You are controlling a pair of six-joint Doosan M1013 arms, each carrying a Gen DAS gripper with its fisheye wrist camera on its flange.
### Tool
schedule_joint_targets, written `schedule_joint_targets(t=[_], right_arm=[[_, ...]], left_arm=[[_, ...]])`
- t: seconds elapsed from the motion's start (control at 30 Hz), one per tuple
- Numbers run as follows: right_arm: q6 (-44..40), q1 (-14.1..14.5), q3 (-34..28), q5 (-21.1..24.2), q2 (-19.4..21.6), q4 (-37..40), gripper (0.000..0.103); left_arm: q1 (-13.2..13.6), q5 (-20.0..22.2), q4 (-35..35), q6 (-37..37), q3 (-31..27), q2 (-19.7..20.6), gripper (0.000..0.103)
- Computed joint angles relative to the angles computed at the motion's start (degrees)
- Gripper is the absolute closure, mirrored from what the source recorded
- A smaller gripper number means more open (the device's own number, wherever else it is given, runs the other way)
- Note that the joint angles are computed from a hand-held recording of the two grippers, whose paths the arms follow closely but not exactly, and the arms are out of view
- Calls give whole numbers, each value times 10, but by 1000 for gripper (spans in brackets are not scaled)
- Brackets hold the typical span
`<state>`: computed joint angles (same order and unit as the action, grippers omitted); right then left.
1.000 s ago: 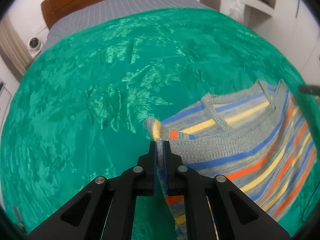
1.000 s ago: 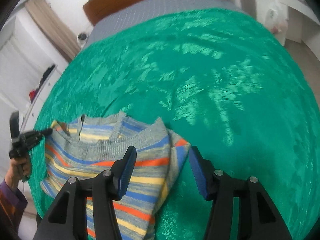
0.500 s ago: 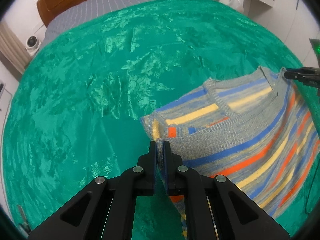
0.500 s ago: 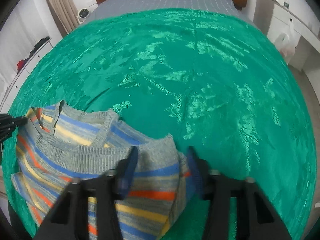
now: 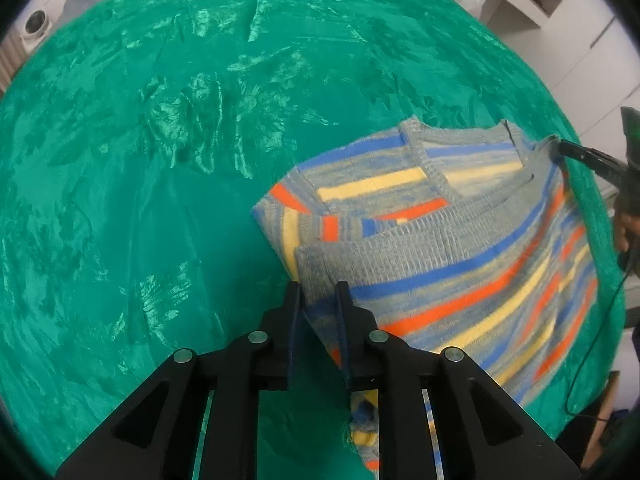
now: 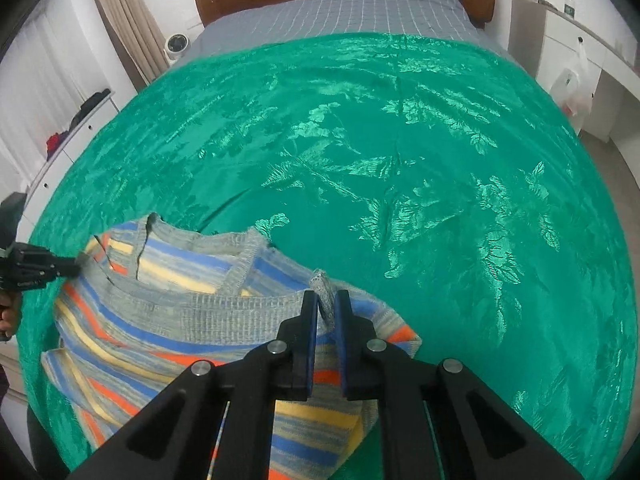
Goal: Fold small clothes
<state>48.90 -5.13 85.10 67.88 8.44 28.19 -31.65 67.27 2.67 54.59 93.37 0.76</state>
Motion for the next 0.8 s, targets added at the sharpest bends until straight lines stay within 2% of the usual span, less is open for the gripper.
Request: schedule_joint_targets(t=[0.03, 0.07, 0.17, 0.3, 0.47, 0.7, 0.8], right_arm=[[1, -1, 0, 2, 1, 3, 93], [3, -1, 2, 0, 0, 3, 93], [4, 0, 5, -1, -1, 2, 93], [-5, -2, 12, -16, -10, 3, 95], [-2, -9, 11, -47, -18, 13, 99], [35, -17, 9, -84, -17, -7, 103], [36, -25, 3, -62, -9, 12, 103]], left_arm=[[-3, 1, 7, -3, -1, 1, 89], [-10, 6, 25, -8, -4, 5, 99], [-29, 34, 80, -15, -18, 16, 100], [-51, 34, 145, -44, -30, 10, 101], [-65, 29, 220, -71, -44, 19, 102], [-47, 5, 257, -157, -26, 23, 103], [-50, -8, 264, -169, -19, 21, 103]])
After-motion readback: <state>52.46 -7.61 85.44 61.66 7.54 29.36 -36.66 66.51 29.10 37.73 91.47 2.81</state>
